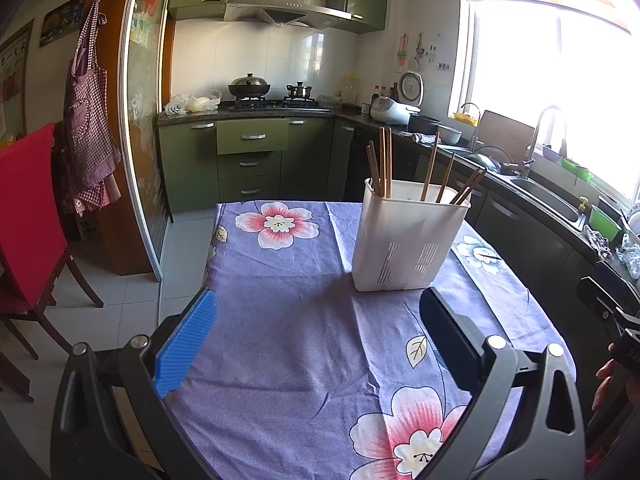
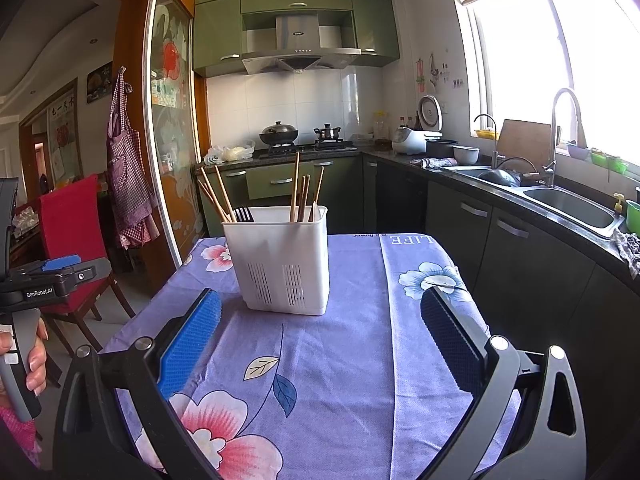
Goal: Organize utensils
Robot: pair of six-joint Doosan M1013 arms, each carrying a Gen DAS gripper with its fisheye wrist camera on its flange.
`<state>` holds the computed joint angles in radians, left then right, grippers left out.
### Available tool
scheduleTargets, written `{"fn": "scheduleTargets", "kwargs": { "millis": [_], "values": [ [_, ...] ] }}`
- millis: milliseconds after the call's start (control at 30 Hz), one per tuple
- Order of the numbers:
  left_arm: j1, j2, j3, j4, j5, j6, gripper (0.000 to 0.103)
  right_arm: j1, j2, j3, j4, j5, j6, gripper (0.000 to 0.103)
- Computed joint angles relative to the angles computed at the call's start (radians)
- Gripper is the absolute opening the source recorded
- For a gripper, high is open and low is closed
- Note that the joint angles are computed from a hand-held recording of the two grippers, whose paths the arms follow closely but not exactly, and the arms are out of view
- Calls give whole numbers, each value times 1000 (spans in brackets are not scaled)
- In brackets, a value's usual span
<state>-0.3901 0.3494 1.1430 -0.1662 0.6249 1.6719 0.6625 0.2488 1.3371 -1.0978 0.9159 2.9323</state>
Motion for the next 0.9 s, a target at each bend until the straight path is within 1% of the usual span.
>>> {"fn": "scheduleTargets", "kwargs": {
  "millis": [667, 767, 900],
  "values": [
    [1, -6, 11, 4, -8, -11, 96, 0, 5, -3, 5, -4, -2, 98],
    [2, -4, 6, 0, 1, -9, 96, -1, 5, -3, 7, -4, -3, 98],
    [-3, -2, 0, 29, 8, -28, 96, 0, 6, -3, 6, -4, -2, 98]
  ]
}}
